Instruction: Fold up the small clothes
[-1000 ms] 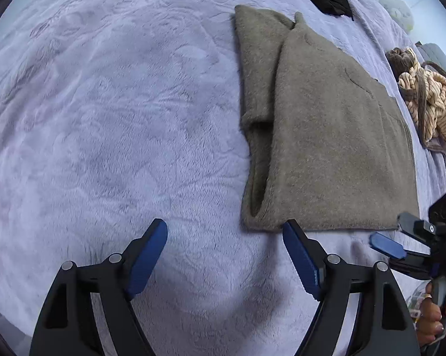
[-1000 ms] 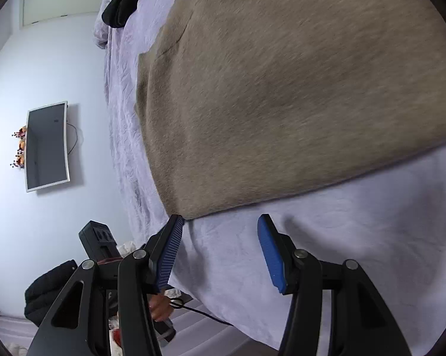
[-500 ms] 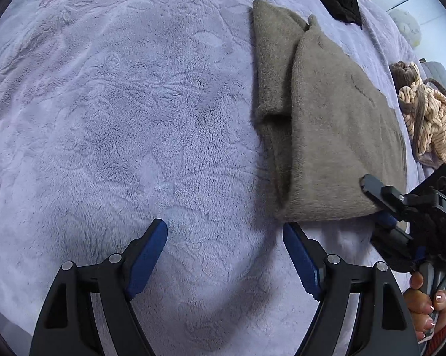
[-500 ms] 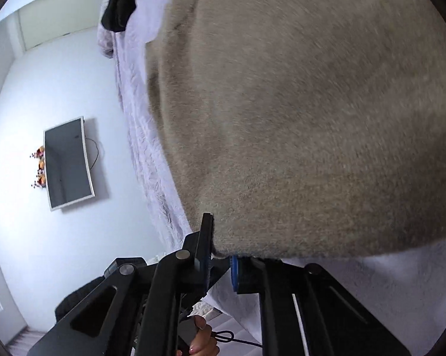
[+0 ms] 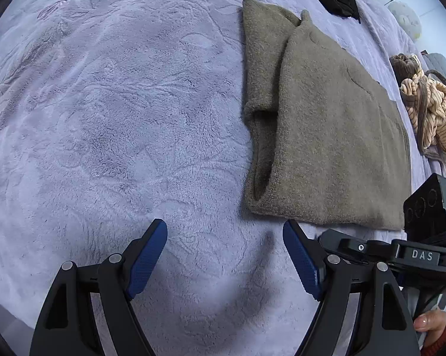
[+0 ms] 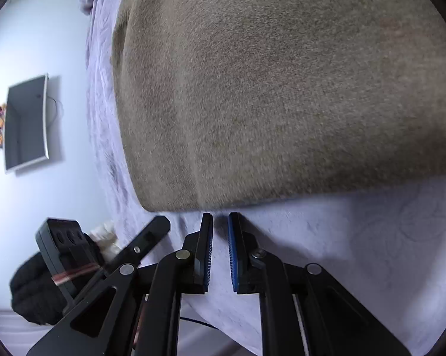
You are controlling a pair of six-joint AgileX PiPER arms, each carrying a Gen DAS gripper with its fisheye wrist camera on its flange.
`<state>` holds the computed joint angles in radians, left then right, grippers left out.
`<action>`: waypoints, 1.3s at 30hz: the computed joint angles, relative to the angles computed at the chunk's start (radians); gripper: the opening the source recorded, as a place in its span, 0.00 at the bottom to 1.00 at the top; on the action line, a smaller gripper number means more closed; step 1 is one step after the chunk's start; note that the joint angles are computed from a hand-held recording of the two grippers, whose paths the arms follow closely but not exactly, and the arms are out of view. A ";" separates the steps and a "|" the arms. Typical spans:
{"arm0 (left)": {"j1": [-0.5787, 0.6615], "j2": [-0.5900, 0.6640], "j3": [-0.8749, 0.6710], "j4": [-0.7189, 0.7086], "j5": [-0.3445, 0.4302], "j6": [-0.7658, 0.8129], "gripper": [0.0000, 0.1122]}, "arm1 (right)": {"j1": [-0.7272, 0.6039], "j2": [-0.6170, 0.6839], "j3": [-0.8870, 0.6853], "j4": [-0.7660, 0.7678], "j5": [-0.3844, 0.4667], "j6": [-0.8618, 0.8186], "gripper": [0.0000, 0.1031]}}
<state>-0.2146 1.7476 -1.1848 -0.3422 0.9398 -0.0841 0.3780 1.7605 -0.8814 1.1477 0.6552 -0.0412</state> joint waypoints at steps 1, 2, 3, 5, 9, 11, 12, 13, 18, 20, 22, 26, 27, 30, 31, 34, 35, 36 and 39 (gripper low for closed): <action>-0.004 0.000 -0.002 -0.002 0.000 -0.003 0.72 | 0.009 -0.009 -0.005 -0.040 0.000 0.032 0.12; -0.010 0.003 -0.007 -0.002 0.000 -0.009 0.72 | 0.015 -0.020 -0.009 -0.082 0.003 0.066 0.14; -0.010 0.001 -0.007 -0.005 0.001 -0.007 0.72 | 0.016 -0.033 -0.012 -0.121 0.009 0.096 0.17; -0.013 0.002 -0.009 -0.006 0.003 -0.008 0.72 | 0.017 -0.058 -0.009 -0.171 0.014 0.141 0.48; -0.023 0.009 -0.017 -0.003 0.003 -0.016 0.72 | -0.015 -0.133 0.042 -0.189 0.030 0.153 0.55; -0.034 0.020 -0.029 -0.003 0.002 -0.023 0.72 | -0.041 -0.149 0.048 -0.198 0.045 0.161 0.55; -0.036 0.023 -0.032 -0.006 0.002 -0.021 0.72 | -0.046 -0.159 0.059 -0.190 0.043 0.159 0.55; -0.037 0.024 -0.033 -0.009 0.003 -0.017 0.72 | -0.051 -0.162 0.064 -0.186 0.043 0.158 0.55; -0.054 0.036 -0.056 -0.013 0.006 -0.017 0.72 | -0.124 -0.204 0.155 -0.135 0.055 0.043 0.55; -0.057 0.040 -0.063 -0.016 0.006 -0.019 0.72 | -0.133 -0.202 0.157 -0.124 0.056 0.030 0.55; -0.063 0.046 -0.073 -0.017 0.007 -0.023 0.72 | -0.140 -0.166 0.133 -0.107 0.051 0.011 0.55; -0.057 0.050 -0.083 -0.027 0.011 -0.009 0.72 | -0.164 -0.163 0.142 -0.075 0.051 -0.027 0.55; -0.048 0.046 -0.081 -0.035 0.014 0.004 0.72 | -0.175 -0.167 0.149 -0.066 0.051 -0.041 0.55; -0.030 0.043 -0.075 -0.085 0.013 0.041 0.72 | -0.216 -0.183 0.179 -0.020 0.051 -0.100 0.55; -0.023 0.044 -0.073 -0.108 0.014 0.053 0.72 | -0.231 -0.185 0.189 -0.004 0.051 -0.119 0.55; 0.001 0.047 -0.062 -0.177 0.020 0.099 0.72 | -0.277 -0.192 0.232 0.070 0.053 -0.197 0.55; 0.006 0.048 -0.060 -0.195 0.022 0.110 0.72 | -0.288 -0.193 0.242 0.088 0.054 -0.218 0.55; 0.014 0.047 -0.054 -0.218 0.025 0.127 0.72 | -0.298 -0.191 0.254 0.113 0.054 -0.242 0.55; 0.042 0.047 -0.035 -0.308 0.042 0.192 0.72 | -0.347 -0.188 0.282 0.166 0.073 -0.310 0.55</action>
<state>-0.1725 1.7944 -1.2200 -0.6507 0.9821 0.1075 0.0308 1.5727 -0.5996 1.3138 0.7282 -0.3516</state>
